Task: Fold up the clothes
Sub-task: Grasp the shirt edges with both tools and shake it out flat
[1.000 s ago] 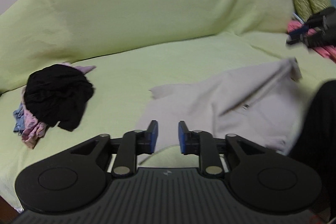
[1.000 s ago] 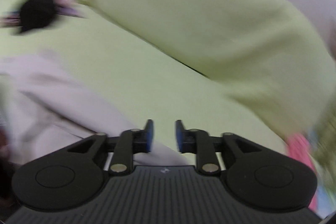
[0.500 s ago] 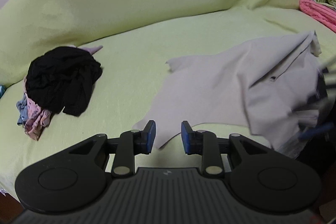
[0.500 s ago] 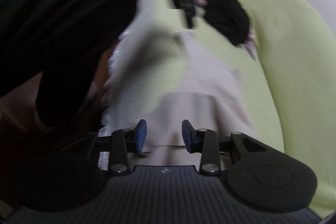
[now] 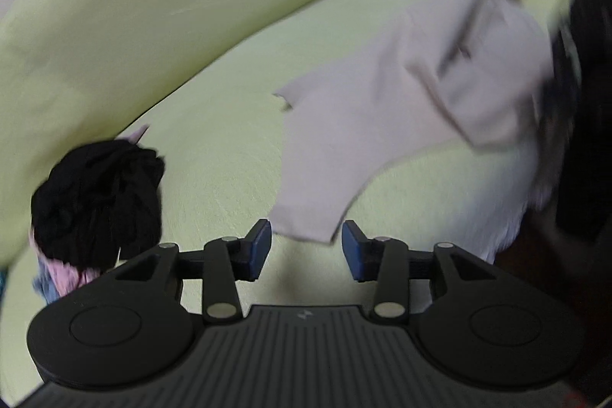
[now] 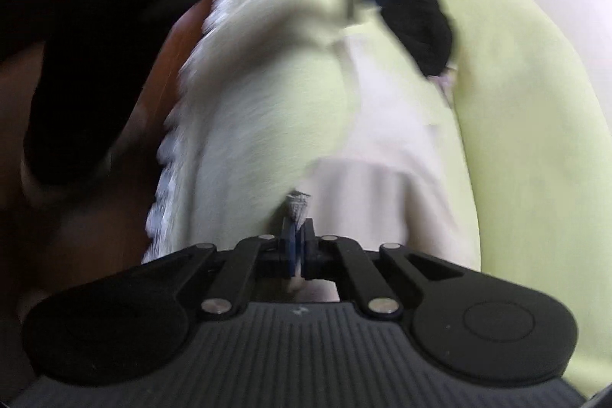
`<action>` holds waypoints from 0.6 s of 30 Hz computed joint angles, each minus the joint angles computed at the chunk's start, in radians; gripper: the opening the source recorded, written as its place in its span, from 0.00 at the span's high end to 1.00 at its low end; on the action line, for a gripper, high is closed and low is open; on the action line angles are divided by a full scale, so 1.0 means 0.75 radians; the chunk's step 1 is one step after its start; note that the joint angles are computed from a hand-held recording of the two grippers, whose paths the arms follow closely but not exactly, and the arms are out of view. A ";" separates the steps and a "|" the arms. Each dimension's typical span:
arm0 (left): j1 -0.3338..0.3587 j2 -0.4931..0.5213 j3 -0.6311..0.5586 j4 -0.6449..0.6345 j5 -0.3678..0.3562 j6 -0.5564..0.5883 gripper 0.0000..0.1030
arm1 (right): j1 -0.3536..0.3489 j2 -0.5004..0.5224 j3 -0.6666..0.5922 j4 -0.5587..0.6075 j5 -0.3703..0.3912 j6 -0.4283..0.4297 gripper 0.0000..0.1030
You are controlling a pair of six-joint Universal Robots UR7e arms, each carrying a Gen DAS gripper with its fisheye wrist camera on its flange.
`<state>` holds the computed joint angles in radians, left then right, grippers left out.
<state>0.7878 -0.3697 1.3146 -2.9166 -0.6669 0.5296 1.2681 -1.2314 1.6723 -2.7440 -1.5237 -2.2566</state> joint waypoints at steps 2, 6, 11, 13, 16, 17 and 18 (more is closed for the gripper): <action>0.005 0.020 -0.002 -0.029 0.014 0.143 0.53 | 0.013 -0.012 -0.041 0.032 0.054 0.069 1.00; 0.014 0.065 -0.018 -0.126 0.053 0.522 0.53 | 0.039 -0.019 -0.118 0.046 0.134 0.132 1.00; 0.032 0.075 -0.026 -0.171 0.024 0.878 0.53 | 0.047 -0.006 -0.182 0.020 0.174 0.182 1.00; 0.039 0.085 -0.041 -0.206 -0.010 1.021 0.52 | 0.046 -0.002 -0.195 0.007 0.184 0.204 1.00; 0.045 0.112 -0.077 -0.257 -0.060 1.231 0.56 | 0.047 0.005 -0.221 0.010 0.186 0.222 1.00; 0.045 0.115 -0.086 -0.240 -0.067 1.267 0.63 | 0.047 0.015 -0.218 -0.007 0.183 0.227 1.00; 0.045 0.118 -0.094 -0.222 -0.073 1.301 0.88 | 0.048 0.022 -0.226 -0.008 0.177 0.240 1.00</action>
<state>0.8217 -0.2813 1.2437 -3.0828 -0.7214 1.5055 1.3043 -1.2150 1.5025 -2.7503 -1.3907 -2.0764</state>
